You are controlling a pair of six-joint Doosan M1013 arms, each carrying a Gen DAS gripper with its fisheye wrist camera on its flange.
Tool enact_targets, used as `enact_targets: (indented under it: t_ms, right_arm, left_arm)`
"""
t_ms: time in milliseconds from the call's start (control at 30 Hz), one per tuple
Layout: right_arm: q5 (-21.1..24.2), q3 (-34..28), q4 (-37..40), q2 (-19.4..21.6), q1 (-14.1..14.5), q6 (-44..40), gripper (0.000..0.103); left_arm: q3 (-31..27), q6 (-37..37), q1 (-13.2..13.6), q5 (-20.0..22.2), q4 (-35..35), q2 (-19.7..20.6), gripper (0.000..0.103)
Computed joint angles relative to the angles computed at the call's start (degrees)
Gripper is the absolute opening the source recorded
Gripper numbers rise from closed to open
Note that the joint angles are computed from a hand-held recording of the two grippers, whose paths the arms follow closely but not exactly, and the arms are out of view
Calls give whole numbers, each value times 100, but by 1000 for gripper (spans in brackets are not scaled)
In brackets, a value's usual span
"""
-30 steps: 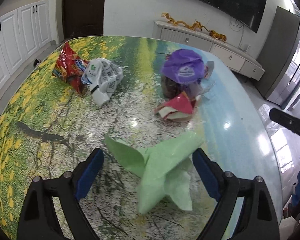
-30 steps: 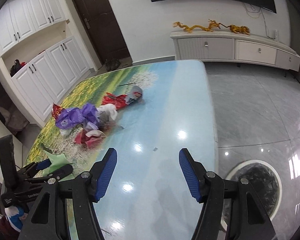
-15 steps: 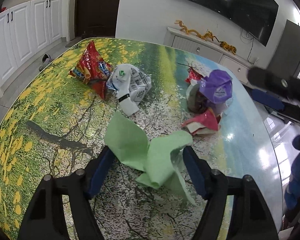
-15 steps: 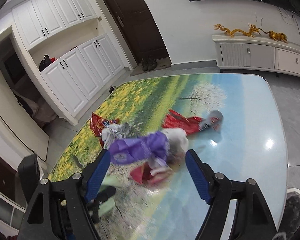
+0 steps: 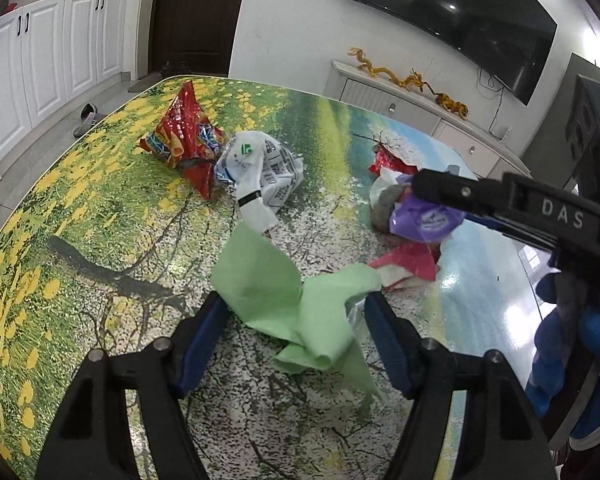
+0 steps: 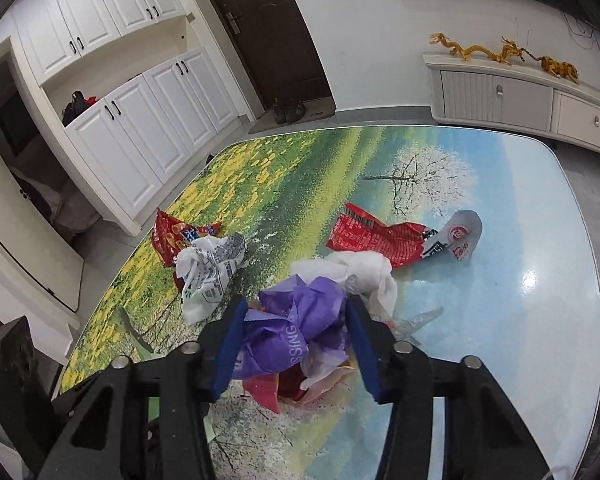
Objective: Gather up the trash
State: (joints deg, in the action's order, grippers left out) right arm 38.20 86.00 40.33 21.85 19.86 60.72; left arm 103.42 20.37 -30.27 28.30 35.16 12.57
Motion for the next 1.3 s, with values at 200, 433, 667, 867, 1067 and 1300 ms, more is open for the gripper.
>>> enact_targets:
  t_ms: [200,433,667,867,1067,1300]
  right_arm:
    - [-48,262,538,-194,-110,-495,37]
    - [-157,523,1047,-508,-197,-1018,35]
    - [-266,806,1375,-834,-299,-1252,35]
    - [-402,1107,1655,-1173,-443,-1503,35]
    - [-441,1354,2067,-1451,-588,-1816,35]
    - [-8,1554,2937,-1611,-884,-2241,35]
  left_arm:
    - [-10,12,-15,49,-18,-4,57]
    - [85,-276,-72,-40,216,-159,54]
    - [165,-608,-232,20,656,-407,53]
    - [213,-958,-379,173,1064,-618,53]
    - [180,-1257,-578,354,1454,-768,53]
    - [49,-1413,-779,532,1725,-829,53]
